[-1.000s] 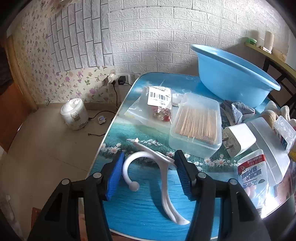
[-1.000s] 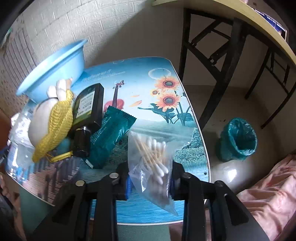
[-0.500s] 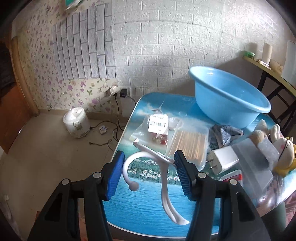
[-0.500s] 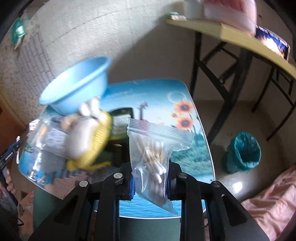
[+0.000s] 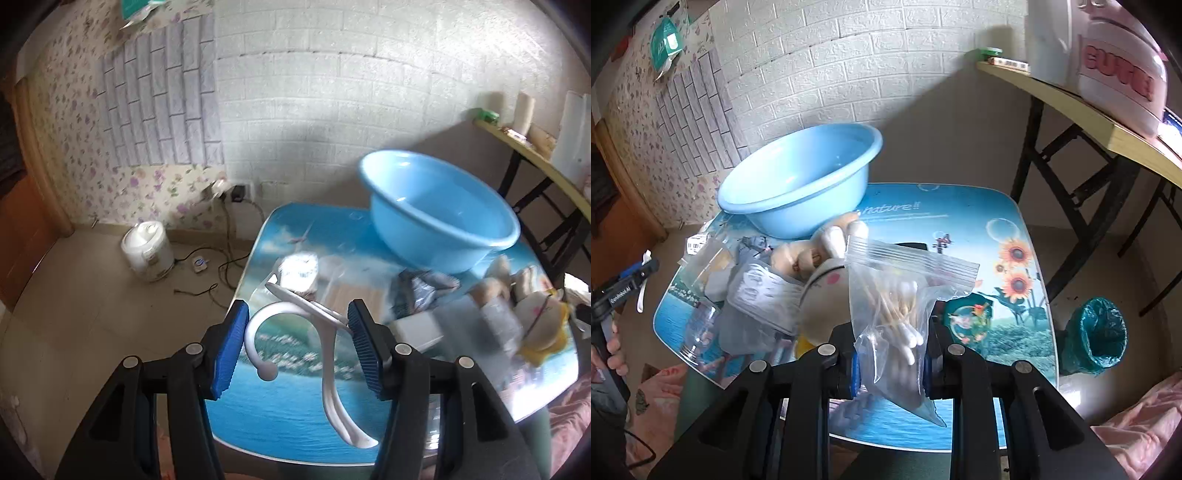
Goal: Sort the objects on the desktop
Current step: 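Carry the hook and swab bag into the blue basin and open both tools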
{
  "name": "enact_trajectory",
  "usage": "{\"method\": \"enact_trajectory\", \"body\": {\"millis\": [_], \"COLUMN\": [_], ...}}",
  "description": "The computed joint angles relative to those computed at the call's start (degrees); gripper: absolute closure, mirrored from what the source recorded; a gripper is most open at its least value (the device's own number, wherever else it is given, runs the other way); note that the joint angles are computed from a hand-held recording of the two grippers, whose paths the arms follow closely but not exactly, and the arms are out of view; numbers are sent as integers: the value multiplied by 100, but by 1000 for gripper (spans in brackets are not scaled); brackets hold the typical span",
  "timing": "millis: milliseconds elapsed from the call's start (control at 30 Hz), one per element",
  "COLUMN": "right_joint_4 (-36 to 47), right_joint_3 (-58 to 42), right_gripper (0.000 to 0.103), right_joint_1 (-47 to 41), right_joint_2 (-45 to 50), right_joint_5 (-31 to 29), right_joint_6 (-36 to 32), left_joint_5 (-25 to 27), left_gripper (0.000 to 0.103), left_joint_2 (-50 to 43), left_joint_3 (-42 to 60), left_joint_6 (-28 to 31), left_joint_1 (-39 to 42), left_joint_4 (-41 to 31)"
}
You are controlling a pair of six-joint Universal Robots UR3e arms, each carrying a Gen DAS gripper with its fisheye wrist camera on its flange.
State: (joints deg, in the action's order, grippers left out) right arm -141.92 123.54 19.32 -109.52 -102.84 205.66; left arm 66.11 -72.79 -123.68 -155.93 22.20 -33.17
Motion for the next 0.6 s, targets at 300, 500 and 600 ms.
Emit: {"method": "enact_trajectory", "body": {"millis": [300, 500, 600], "right_joint_4": [-192, -533, -467], "right_joint_3": [-1126, -1926, -2467], "right_gripper": [82, 82, 82], "right_joint_1": [33, -167, -317], "right_joint_2": [819, 1742, 2376], "right_joint_5": [115, 372, 583], "right_joint_6": [-489, -1099, -1331], "left_joint_5": [-45, 220, 461], "left_gripper": [48, 48, 48], "left_joint_2": [-668, -2257, -3138], "left_joint_3": [1465, 3135, 4058], "left_joint_6": [-407, -611, -582], "left_joint_1": [-1072, -2094, -2548], "left_joint_4": [-172, -348, -542]}}
